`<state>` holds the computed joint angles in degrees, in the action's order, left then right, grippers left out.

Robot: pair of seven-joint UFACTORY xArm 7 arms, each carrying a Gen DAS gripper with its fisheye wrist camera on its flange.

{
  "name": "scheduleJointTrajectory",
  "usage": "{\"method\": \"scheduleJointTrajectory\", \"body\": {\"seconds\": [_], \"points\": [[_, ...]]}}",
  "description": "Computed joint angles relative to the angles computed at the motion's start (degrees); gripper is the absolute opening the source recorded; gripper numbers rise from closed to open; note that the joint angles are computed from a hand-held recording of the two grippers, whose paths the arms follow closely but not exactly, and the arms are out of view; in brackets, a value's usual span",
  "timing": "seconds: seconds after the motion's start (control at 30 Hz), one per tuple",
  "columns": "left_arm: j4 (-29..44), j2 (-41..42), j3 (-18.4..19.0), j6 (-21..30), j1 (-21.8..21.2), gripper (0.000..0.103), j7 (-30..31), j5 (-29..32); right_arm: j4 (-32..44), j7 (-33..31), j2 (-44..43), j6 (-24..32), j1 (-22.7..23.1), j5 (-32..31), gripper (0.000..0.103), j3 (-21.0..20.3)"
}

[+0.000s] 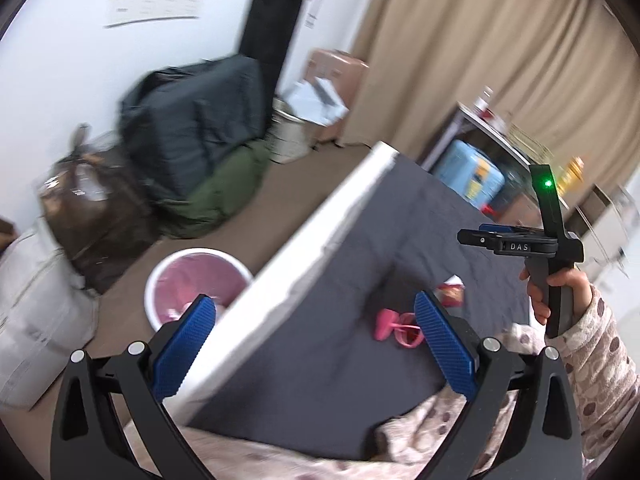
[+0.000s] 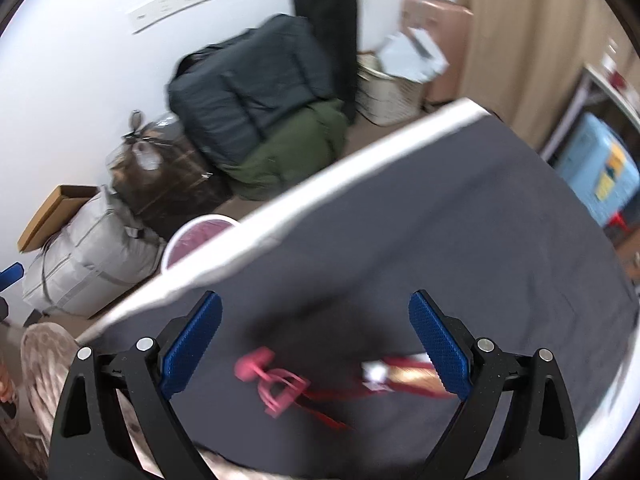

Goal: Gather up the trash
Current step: 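Move the left gripper to the pink wire stand while the right moves to the red-gold packet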

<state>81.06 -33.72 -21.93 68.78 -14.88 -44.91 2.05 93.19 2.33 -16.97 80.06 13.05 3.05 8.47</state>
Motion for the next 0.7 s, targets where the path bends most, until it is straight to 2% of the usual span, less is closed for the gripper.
{"method": "scheduleJointTrajectory", "body": {"seconds": [0.13, 0.23, 0.37, 0.5, 0.7], "points": [[2.4, 6.7, -1.8, -3.1, -1.4, 0.098, 1.3, 0.3, -6.0, -1.5, -4.9, 1.1, -2.5, 2.0, 0.092, -4.3], [5.1, 12.0, -3.1, -2.8, -2.9, 0.098, 1.9, 2.6, -10.0, -2.5, -7.7, 1.2, -4.3, 3.7, 0.092, -6.7], [8.5, 18.5, -3.1, -1.3, -6.0, 0.096, 3.9, 5.4, -14.7, -3.0, -10.2, 0.8, -6.2, 5.8, 0.092, -8.4], [13.7, 26.4, -2.7, 2.3, -10.0, 0.081, 7.6, 6.7, -18.3, -3.4, -11.9, -0.3, -7.3, 8.0, 0.092, -9.8], [18.7, 33.9, 0.1, 6.4, -15.1, 0.064, 11.4, 7.7, -20.7, -2.6, -11.2, -1.2, -8.0, 11.6, 0.091, -10.8]]}}
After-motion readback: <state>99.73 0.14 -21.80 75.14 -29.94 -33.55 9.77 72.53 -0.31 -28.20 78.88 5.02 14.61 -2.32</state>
